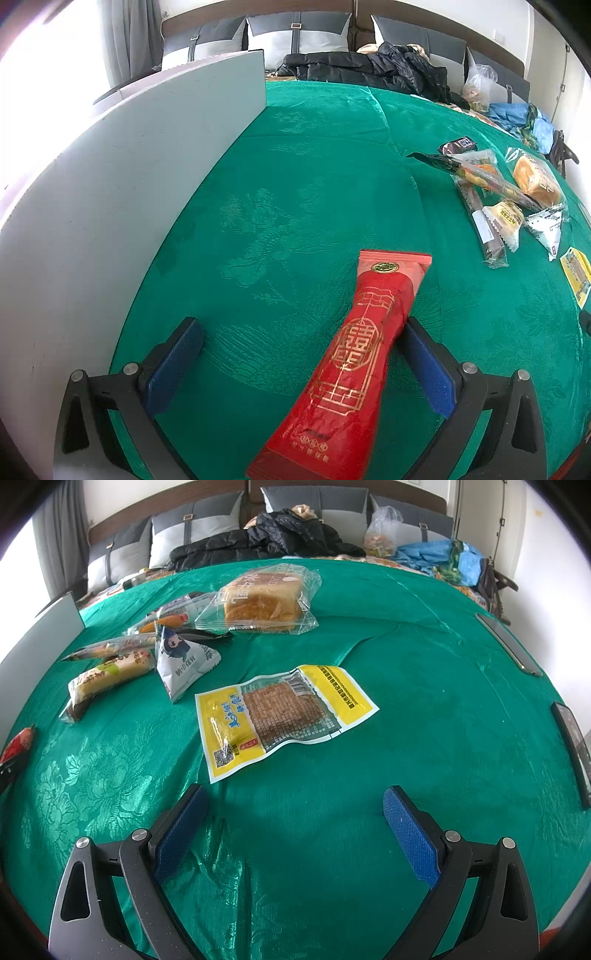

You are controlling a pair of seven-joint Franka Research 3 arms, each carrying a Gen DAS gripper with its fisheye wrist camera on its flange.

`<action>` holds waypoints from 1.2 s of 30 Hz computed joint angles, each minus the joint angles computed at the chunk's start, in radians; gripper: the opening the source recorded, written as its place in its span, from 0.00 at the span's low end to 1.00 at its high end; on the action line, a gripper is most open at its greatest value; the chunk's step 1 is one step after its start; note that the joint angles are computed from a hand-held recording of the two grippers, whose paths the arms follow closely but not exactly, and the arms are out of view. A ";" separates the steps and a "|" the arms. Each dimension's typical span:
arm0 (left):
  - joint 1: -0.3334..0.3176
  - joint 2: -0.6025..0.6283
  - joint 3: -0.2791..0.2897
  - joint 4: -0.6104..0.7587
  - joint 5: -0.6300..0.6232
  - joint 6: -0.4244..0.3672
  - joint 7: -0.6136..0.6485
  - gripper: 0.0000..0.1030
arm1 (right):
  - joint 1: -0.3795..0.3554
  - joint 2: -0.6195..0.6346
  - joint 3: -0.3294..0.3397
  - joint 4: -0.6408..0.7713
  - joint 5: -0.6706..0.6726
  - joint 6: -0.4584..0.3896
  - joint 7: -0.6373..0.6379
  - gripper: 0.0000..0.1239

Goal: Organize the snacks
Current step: 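Close the left tool on the long red snack packet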

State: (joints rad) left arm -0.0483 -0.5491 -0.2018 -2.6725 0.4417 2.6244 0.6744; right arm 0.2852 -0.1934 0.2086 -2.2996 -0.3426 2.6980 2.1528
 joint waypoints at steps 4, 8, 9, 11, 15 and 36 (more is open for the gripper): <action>0.000 0.001 0.001 0.000 0.000 0.000 0.000 1.00 | 0.000 -0.001 0.000 -0.001 0.000 0.000 0.000 0.79; 0.000 0.000 0.001 0.000 0.001 0.001 0.000 1.00 | 0.000 0.002 -0.001 0.001 0.000 0.001 0.000 0.79; 0.000 0.001 0.000 0.000 0.001 0.001 0.000 1.00 | 0.000 0.000 -0.001 0.000 0.000 0.001 0.000 0.79; 0.000 0.001 0.000 0.000 0.001 0.001 0.000 1.00 | 0.001 0.001 -0.002 0.001 0.003 0.002 -0.003 0.79; 0.001 0.001 -0.001 0.000 0.002 0.001 -0.002 1.00 | 0.015 -0.019 -0.022 -0.010 0.077 -0.013 -0.048 0.78; 0.000 -0.001 0.001 0.001 0.002 0.002 0.001 1.00 | 0.195 0.381 -0.135 0.565 -0.034 -0.412 0.197 0.75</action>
State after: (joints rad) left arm -0.0482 -0.5499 -0.2011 -2.6714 0.4433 2.6260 0.6753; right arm 0.4799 0.1877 0.0740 -1.7341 -0.3764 2.2861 2.3502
